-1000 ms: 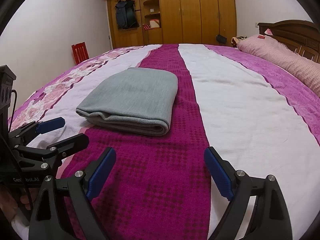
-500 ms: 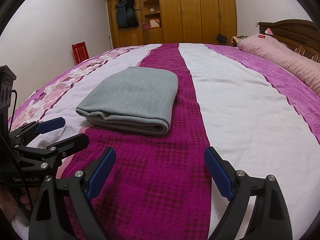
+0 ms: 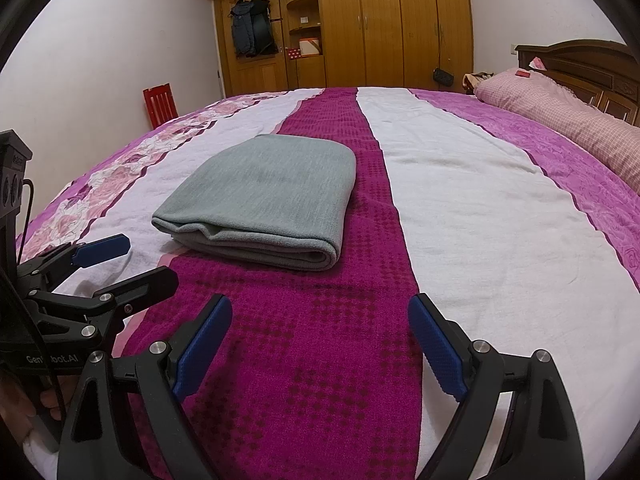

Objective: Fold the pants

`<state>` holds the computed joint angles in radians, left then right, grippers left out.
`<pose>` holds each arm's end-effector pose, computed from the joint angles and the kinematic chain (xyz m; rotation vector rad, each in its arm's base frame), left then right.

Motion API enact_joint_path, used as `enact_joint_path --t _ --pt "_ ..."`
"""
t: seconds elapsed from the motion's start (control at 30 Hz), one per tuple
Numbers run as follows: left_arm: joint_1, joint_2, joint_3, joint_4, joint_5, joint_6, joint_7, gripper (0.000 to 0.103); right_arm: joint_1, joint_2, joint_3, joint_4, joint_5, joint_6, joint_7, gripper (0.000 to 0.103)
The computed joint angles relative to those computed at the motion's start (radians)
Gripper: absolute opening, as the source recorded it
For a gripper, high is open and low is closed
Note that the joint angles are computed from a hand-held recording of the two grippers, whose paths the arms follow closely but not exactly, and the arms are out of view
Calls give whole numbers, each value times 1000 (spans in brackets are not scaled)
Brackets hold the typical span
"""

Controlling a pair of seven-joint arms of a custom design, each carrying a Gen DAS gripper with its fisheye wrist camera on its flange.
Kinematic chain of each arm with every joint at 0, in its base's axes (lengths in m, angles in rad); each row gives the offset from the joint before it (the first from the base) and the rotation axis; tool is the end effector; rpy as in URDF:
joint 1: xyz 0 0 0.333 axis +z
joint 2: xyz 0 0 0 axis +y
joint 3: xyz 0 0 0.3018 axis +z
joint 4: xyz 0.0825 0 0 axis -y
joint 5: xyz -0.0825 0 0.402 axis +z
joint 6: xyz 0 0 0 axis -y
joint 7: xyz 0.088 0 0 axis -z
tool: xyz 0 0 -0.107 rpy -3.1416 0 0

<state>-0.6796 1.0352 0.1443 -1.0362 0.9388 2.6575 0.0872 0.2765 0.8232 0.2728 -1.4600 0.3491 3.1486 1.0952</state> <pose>0.6684 -0.4774 0.2466 -1.7762 1.5944 -0.8670 0.6990 0.3274 0.2804 -1.9583 1.1676 -0.4396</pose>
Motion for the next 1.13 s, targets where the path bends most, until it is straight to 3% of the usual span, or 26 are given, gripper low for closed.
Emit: enact_joint_path --t 0.97,1.13 --pt "-3 5 1 8 -6 -5 1 96 2 -2 -4 -6 -8 3 7 89" --pt "0 10 -8 18 -18 -25 11 96 19 -3 -28 0 -14 -16 15 89"
